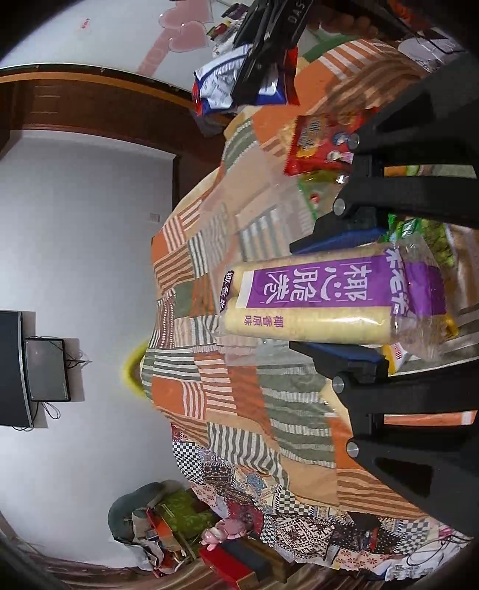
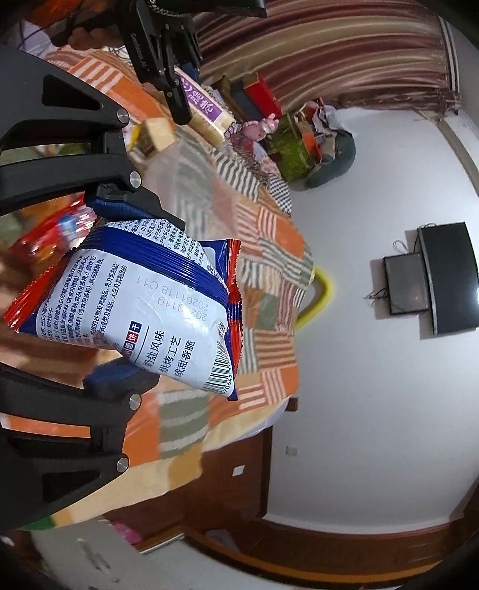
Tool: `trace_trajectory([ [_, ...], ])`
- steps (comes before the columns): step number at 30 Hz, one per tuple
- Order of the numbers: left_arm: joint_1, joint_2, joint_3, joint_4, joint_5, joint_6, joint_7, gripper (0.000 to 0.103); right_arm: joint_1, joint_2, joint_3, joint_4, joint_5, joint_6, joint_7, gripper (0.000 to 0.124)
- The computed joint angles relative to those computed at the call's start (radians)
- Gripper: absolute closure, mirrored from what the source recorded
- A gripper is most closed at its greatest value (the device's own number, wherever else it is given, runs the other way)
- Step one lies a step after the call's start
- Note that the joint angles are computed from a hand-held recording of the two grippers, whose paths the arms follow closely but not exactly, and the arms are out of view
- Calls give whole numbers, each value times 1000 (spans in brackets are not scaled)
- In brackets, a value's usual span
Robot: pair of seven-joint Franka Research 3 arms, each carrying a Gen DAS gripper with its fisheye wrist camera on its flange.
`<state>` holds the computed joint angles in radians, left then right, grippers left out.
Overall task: Organize snacks
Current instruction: 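Lift the cracker pack with the left tool while the right tool carries the white-blue bag toward the clear box, then open the left tool over the clear box while the right tool releases the white-blue bag inside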
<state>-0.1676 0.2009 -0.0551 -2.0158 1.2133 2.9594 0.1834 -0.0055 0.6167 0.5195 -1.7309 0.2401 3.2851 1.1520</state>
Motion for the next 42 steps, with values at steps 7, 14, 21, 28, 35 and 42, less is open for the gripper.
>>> trace_trajectory([
  [7, 22, 54, 13, 66, -89, 18, 95, 60, 69, 91, -39, 161, 15, -68, -19, 67],
  [14, 23, 145, 28, 159, -216, 8, 234, 60, 184, 151, -153, 304, 68, -151, -44, 67],
  [21, 40, 251, 1, 259, -439, -23, 476, 60, 322, 233, -319, 475, 78, -282, -5, 67],
  [28, 63, 348, -47, 362, -651, -78, 693, 60, 380, 337, -416, 675, 23, -465, 58, 67],
  [35, 41, 407, -46, 432, -769, -135, 828, 60, 395, 414, -451, 824, -40, -626, 77, 67],
  [42, 12, 404, -14, 431, -785, -133, 841, 60, 392, 452, -454, 900, -55, -696, 88, 64],
])
